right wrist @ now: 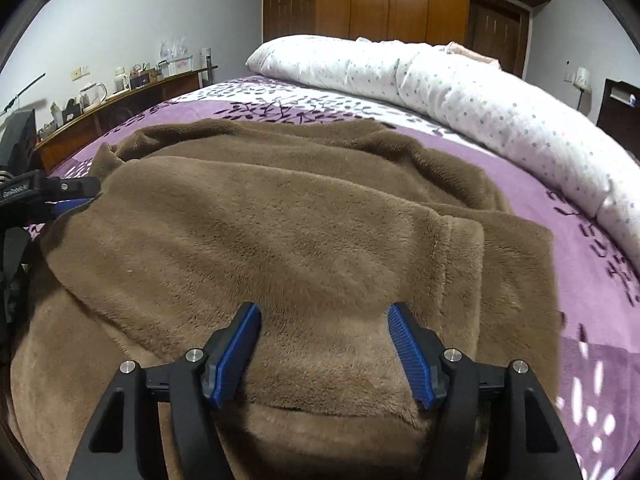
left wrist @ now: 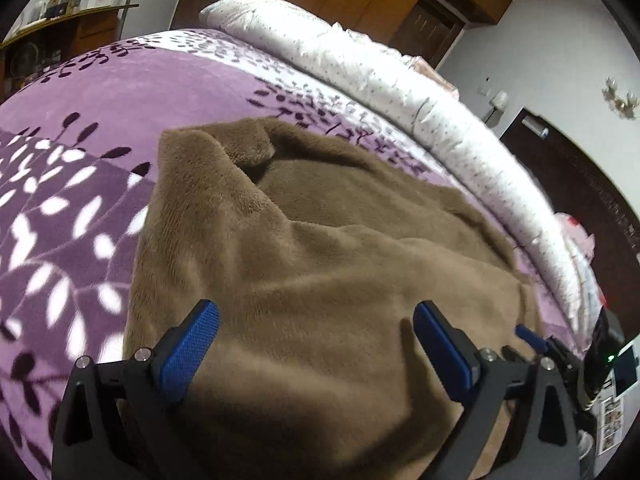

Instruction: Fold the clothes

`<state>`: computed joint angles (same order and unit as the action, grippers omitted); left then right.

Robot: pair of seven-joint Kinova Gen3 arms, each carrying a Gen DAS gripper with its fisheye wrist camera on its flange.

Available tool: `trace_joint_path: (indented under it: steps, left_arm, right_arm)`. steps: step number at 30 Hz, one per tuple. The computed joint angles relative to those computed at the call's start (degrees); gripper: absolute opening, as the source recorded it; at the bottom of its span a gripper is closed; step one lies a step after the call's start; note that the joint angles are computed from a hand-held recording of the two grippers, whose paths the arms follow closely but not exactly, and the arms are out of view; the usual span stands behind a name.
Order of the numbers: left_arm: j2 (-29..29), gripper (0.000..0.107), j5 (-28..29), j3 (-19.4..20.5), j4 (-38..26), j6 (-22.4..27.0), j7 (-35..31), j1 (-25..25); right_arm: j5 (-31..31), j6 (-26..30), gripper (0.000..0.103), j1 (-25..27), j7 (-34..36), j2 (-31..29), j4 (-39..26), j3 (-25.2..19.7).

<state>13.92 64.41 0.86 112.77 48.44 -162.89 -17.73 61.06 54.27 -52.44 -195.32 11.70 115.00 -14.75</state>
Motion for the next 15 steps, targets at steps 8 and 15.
trace_joint_path:
  steps: [8,15]
  left_arm:
    - [-6.55,0.100,-0.08,-3.85,6.39,5.36,-5.47,-1.74]
    - [-4.62,0.099,-0.83,-3.83,8.60,1.51,-7.01,-0.99]
  right_arm:
    - [-2.35,4.01,0.072,-4.31,-5.14,-5.68,2.38,-5.94]
    - [-5.34,1.57,0.074,-5.98,-6.74,-2.60,4.74,-4.34]
